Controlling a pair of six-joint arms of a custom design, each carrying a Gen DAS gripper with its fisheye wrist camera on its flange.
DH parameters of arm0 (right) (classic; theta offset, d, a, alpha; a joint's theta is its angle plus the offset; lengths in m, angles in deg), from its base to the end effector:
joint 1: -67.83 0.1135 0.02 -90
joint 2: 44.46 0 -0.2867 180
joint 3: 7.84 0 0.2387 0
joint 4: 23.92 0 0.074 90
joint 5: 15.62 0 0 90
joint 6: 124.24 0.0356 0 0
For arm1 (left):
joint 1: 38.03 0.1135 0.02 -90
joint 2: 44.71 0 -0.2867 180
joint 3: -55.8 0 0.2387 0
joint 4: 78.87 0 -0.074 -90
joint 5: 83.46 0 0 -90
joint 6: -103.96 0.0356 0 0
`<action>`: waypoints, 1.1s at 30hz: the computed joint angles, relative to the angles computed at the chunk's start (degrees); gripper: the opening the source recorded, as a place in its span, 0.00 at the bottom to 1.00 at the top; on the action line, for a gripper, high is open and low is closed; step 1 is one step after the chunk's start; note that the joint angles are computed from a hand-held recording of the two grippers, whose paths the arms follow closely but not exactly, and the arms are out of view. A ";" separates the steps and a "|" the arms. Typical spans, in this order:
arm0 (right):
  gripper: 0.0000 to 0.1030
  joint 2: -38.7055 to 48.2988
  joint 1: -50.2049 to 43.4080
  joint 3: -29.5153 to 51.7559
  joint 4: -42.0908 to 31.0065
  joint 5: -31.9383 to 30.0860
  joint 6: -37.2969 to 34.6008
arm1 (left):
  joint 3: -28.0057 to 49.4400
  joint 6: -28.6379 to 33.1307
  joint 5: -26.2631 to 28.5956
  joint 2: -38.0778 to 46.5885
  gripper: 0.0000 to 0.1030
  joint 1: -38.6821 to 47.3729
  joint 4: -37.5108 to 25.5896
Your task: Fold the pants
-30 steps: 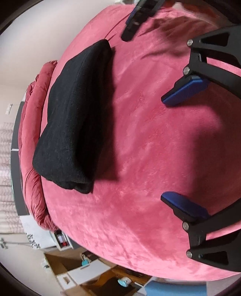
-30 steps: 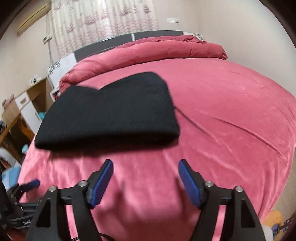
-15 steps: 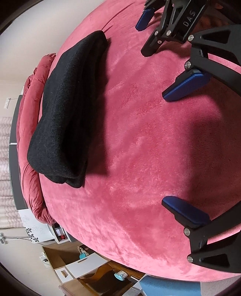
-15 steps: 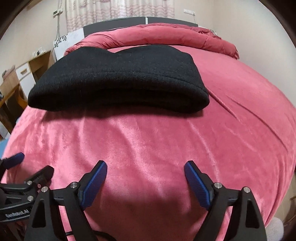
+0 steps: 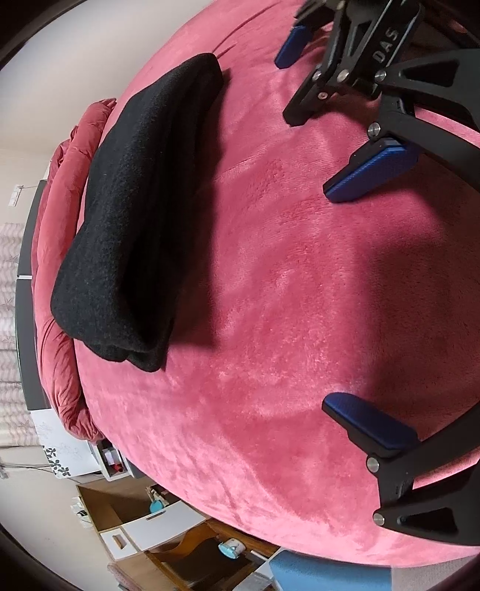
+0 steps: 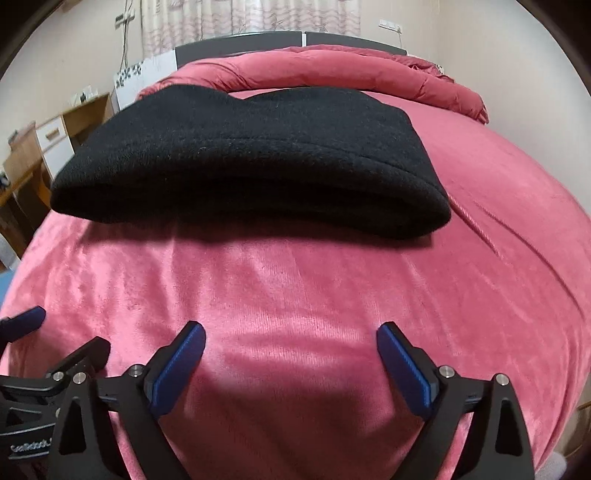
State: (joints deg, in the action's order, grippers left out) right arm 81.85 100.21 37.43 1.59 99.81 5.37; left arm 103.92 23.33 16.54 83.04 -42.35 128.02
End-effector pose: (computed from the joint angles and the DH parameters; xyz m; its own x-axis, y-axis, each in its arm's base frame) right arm 0.2506 0.1408 0.0212 -0.7139 0.2291 -0.6617 0.2294 0.9693 0.0881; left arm 0.3032 -0.0291 0.0186 -0.7539 0.2177 -0.6199 0.3058 0.9513 -0.0378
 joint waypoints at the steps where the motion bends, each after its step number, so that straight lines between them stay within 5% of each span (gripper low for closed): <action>1: 0.94 0.17 0.07 -0.70 1.39 -0.03 -0.01 | 0.03 -0.01 0.26 0.05 1.00 0.15 0.10; 10: 0.98 1.16 0.48 -1.34 2.48 0.17 -0.26 | 0.00 0.08 -0.08 0.18 1.00 -0.02 0.27; 21: 1.00 0.45 -6.20 9.53 -11.91 -5.02 -5.93 | 4.20 -3.38 -2.74 0.53 1.00 -1.06 -3.39; 27: 1.00 0.52 -6.24 5.75 -5.83 -6.32 -5.01 | 4.18 -3.56 -0.75 1.04 1.00 -0.22 -2.71; 33: 1.00 0.68 -6.01 7.07 -7.50 -5.77 -5.16 | 3.92 -3.27 -2.49 1.28 1.00 -1.07 -2.00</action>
